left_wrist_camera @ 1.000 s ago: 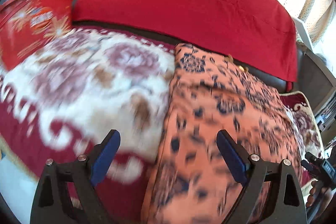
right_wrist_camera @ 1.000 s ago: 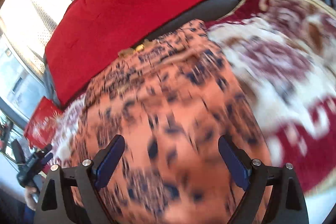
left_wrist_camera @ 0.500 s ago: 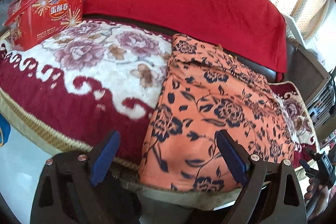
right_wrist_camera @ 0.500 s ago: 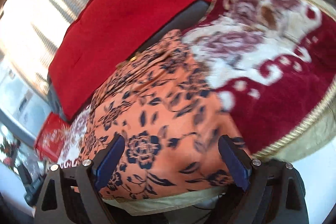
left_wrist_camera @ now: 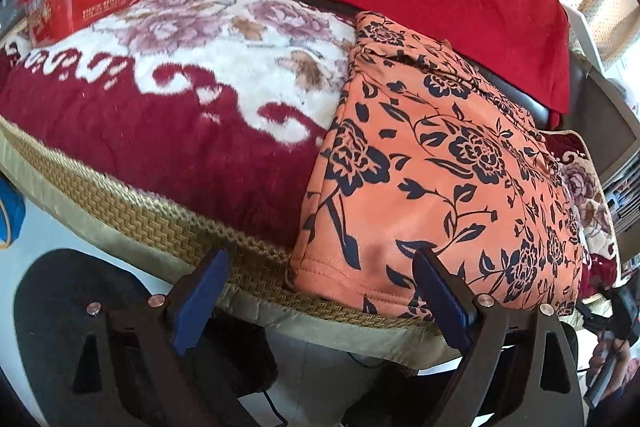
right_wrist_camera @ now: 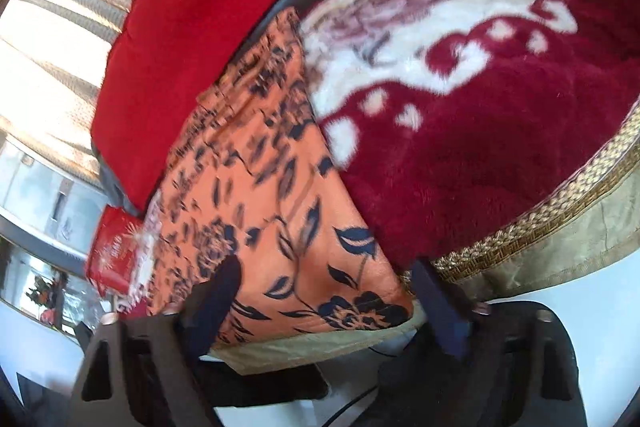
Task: Fold small clothes
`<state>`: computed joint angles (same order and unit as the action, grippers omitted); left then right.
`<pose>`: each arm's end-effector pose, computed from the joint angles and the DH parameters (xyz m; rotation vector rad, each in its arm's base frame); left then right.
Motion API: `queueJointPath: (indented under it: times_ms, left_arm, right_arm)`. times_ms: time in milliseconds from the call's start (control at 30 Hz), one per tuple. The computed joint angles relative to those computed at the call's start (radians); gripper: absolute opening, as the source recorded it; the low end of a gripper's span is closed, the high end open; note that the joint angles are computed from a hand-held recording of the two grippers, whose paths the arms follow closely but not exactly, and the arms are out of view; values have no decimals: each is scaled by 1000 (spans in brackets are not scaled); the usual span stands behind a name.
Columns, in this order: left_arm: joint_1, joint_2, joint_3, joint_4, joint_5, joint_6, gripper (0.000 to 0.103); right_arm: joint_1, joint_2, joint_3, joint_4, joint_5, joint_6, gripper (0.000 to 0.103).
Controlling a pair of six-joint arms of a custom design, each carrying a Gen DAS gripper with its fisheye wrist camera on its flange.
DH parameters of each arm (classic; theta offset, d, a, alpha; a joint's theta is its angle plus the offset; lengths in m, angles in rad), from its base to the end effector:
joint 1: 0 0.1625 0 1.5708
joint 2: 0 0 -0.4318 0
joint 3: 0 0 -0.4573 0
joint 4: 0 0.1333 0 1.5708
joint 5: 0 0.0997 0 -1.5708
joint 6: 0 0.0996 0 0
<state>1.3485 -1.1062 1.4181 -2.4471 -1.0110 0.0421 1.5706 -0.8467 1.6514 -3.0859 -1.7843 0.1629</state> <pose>0.0145 -0.7805 0.3902 0.1243 2.5318 -0.7948 0.1121 -0.7422 0.1476 -0.3393 -2.7841 1.0605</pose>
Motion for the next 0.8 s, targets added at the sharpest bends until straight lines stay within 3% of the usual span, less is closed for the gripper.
queueJointPath:
  times_ms: [67, 200, 367, 467, 533, 567, 633, 700, 800]
  left_arm:
    - [1, 2, 1, 7, 8, -10, 93]
    - [2, 4, 2, 18, 26, -12, 93]
    - [4, 2, 9, -2, 22, -9, 93]
    - [9, 11, -2, 21, 7, -14, 93]
    - [8, 11, 3, 7, -1, 8, 84]
    - [8, 14, -1, 14, 2, 14, 71]
    - [13, 30, -36, 98, 1, -7, 23]
    - [15, 36, -53, 142, 9, -34, 19]
    - [1, 18, -32, 102, 8, -8, 18]
  right_arm:
    - [2, 11, -15, 39, -29, 1, 66]
    - [4, 11, -4, 23, -43, -6, 59]
    - [21, 2, 0, 22, -47, -53, 59]
    - [3, 11, -20, 66, -37, -13, 60]
    - [-2, 16, -19, 56, -26, -15, 61]
    - [1, 18, -19, 53, -33, -26, 62]
    - [4, 24, -22, 48, -47, -40, 61]
    - [-1, 26, -28, 54, -35, -39, 64]
    - [-9, 23, -37, 86, 9, -20, 73]
